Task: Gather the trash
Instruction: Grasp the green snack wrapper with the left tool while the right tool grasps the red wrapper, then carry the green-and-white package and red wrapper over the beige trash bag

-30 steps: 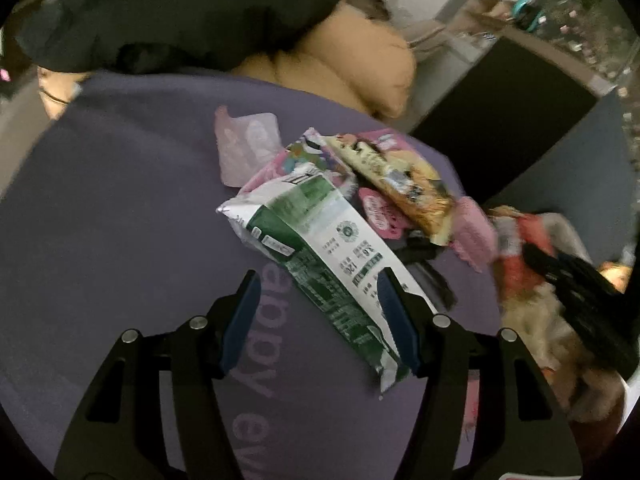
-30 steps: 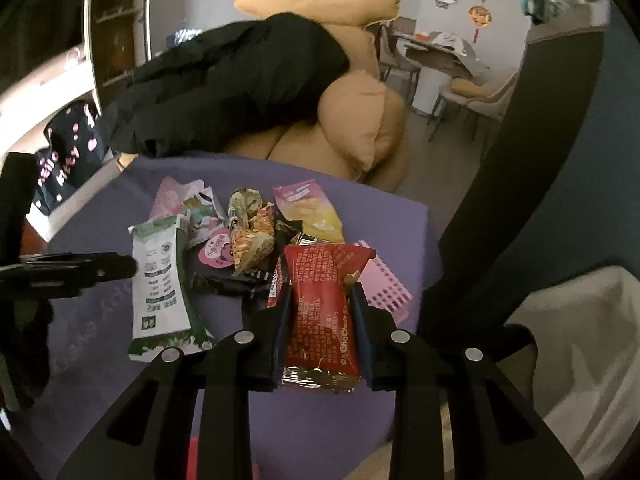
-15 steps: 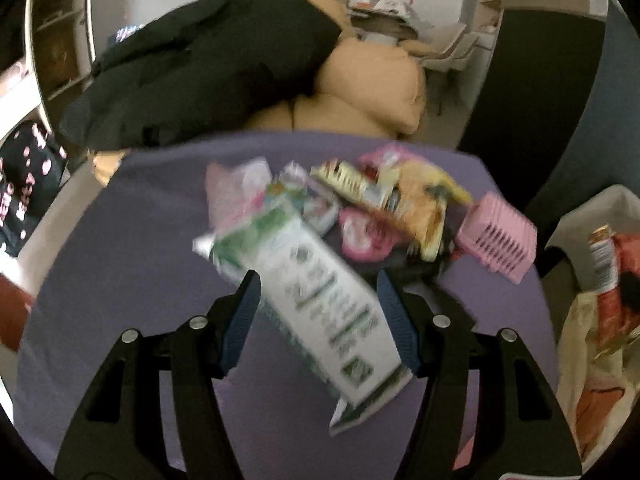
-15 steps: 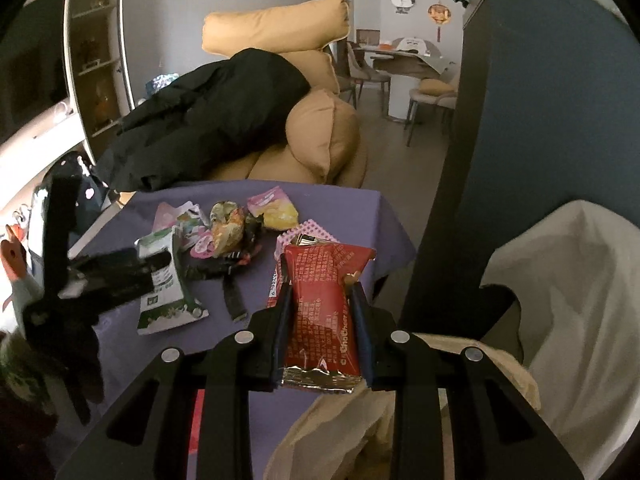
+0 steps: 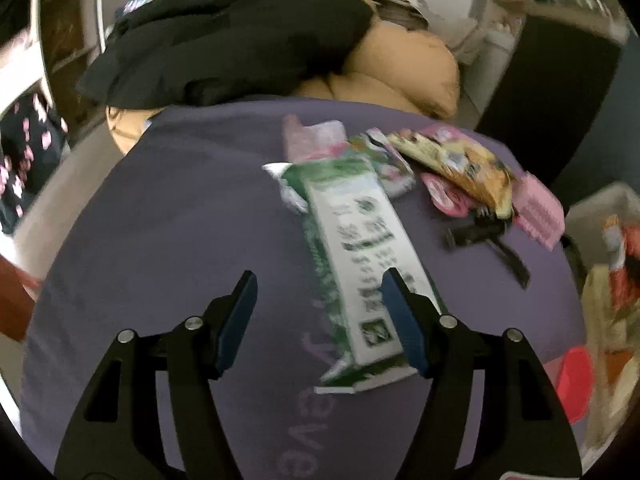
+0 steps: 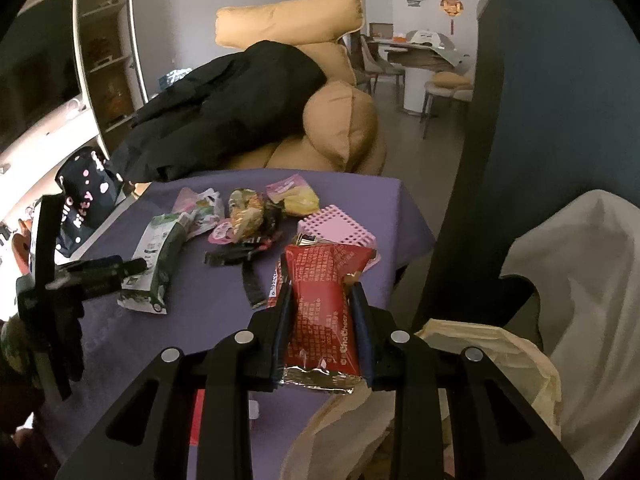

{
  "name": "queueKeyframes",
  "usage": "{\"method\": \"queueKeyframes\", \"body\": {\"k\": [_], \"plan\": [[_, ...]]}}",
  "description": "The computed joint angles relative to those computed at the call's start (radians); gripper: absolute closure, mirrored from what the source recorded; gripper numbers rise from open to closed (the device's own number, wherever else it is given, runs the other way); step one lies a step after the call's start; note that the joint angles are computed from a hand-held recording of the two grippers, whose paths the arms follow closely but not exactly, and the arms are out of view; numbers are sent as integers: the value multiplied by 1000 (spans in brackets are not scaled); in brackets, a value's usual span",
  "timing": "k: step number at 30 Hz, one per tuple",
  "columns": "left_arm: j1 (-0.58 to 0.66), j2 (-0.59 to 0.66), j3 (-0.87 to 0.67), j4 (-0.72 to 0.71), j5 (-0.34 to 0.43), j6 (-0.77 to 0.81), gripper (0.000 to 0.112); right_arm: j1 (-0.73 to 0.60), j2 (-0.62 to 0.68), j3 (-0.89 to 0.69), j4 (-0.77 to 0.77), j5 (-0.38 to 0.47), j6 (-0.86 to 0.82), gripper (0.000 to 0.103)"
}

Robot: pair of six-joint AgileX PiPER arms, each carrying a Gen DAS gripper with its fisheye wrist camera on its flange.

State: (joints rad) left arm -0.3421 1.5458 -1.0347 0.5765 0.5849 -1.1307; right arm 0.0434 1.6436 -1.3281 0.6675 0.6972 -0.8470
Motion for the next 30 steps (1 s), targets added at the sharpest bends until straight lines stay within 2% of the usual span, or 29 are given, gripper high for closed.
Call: {"method": "queueKeyframes", "body": {"k": [2, 4, 13, 17, 21, 25, 30], "plan": [[74, -34, 26, -157, -97, 130, 50, 9, 0, 1, -3, -3, 0, 75], [103, -31, 7, -239, -120, 201, 49, 26, 3, 1, -13, -12, 11, 75], [74, 189, -279, -183, 68, 192, 46, 65, -13, 30, -33, -38, 17, 75], [93, 247, -345, -249, 127, 264, 47, 47, -20, 38, -14, -31, -6, 75], [96, 217, -312, -291, 114, 299, 61, 32, -22, 41, -1, -23, -11, 75], [82, 148, -260, -308, 94, 317, 61, 19, -41, 43, 19, -8, -22, 75], [23, -16, -191, -272, 52, 269, 62, 1, -103, 51, 60, 13, -55, 75]]}}
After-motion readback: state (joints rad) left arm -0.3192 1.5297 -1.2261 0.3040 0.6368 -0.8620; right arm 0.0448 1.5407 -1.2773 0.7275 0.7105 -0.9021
